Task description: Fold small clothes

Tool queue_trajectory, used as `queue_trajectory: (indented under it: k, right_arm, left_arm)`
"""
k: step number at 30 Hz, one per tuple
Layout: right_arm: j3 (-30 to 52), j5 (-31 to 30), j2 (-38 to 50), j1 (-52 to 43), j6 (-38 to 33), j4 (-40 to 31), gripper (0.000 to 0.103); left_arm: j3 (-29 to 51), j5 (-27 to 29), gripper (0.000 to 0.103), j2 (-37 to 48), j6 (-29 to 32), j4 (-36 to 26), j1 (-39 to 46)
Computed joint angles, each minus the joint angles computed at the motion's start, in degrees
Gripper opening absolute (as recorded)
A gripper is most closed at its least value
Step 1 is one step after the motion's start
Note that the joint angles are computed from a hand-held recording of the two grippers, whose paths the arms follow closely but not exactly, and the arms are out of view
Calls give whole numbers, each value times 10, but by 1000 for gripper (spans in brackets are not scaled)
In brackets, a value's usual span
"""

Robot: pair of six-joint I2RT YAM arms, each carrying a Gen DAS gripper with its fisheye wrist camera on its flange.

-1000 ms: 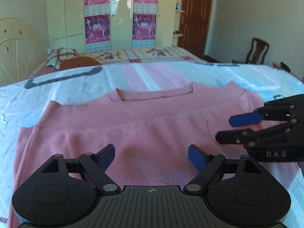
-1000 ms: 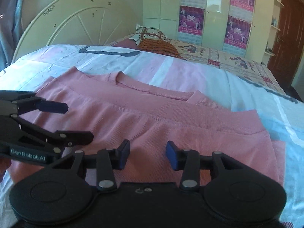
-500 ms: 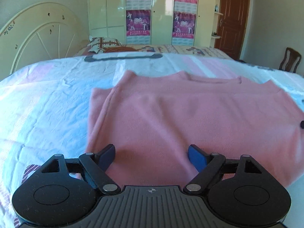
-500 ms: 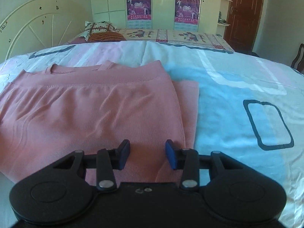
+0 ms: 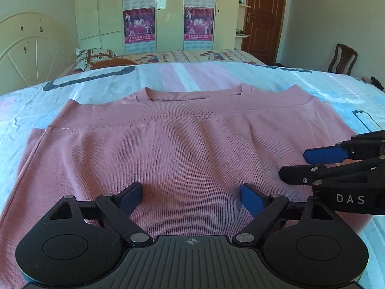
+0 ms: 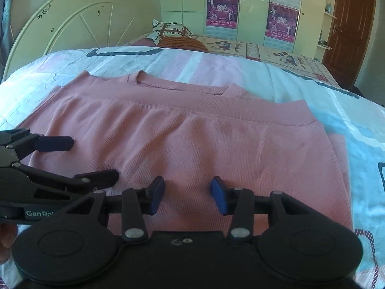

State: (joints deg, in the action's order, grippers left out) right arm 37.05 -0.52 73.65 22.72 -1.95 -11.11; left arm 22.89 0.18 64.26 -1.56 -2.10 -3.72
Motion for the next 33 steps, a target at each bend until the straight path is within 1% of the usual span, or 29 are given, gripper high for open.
queue_trajectory:
  k: [2, 4, 5, 7, 8, 10, 14, 16, 19, 21, 22, 23, 25, 27, 29, 31, 33]
  right_arm:
    - [-2, 2, -6, 1, 0, -4, 44]
    - [-1, 10, -19, 7, 10, -15, 42]
    - [-6, 3, -36, 10, 15, -16, 40]
    - [-18, -8, -70, 20, 26, -20, 37]
    - [-21, -10, -78, 25, 33, -27, 35]
    - [-31, -11, -92, 32, 46, -38, 35]
    - [-63, 10, -111, 57, 44, -55, 35]
    - [-75, 13, -133, 65, 49, -66, 35]
    - [-74, 18, -152, 71, 46, -87, 37]
    - [-72, 38, -159, 68, 27, -98, 37]
    - [-75, 50, -171, 58, 19, -102, 39]
    - [-81, 50, -190, 25, 7, -107, 39]
    - [-79, 14, -200, -68, -20, -125, 37]
    - [-79, -30, -200, -169, -67, -139, 35]
    - [-80, -79, -203, -257, -112, -153, 34]
    - [-85, -110, -205, -319, -145, -161, 34]
    - [-89, -148, -203, -359, -165, -167, 34]
  left_arm:
    - [4, -4, 87, -7, -2, -14, -3]
    - [4, -6, 87, -33, -11, -32, -2]
    - [1, -5, 87, -47, -16, -41, 0]
    - [-11, -25, 87, -86, -27, -62, -9]
    - [-18, -26, 87, -105, -29, -76, -7]
    - [-37, -24, 87, -141, -30, -100, -7]
    - [-63, -52, 87, -193, -32, -141, -33]
    - [-64, -55, 87, -223, -38, -170, -39]
    - [-64, -60, 87, -240, -34, -187, -34]
    - [-68, -45, 87, -271, -13, -203, 12]
    - [-73, -31, 87, -289, 10, -209, 51]
    - [-77, -7, 87, -297, 41, -214, 103]
    - [-79, 61, 87, -286, 114, -214, 225]
    - [-82, 134, 87, -275, 195, -212, 351]
    - [-80, 191, 87, -266, 257, -220, 438]
    - [-81, 217, 87, -270, 297, -231, 482]
    - [-81, 230, 87, -267, 311, -235, 501]
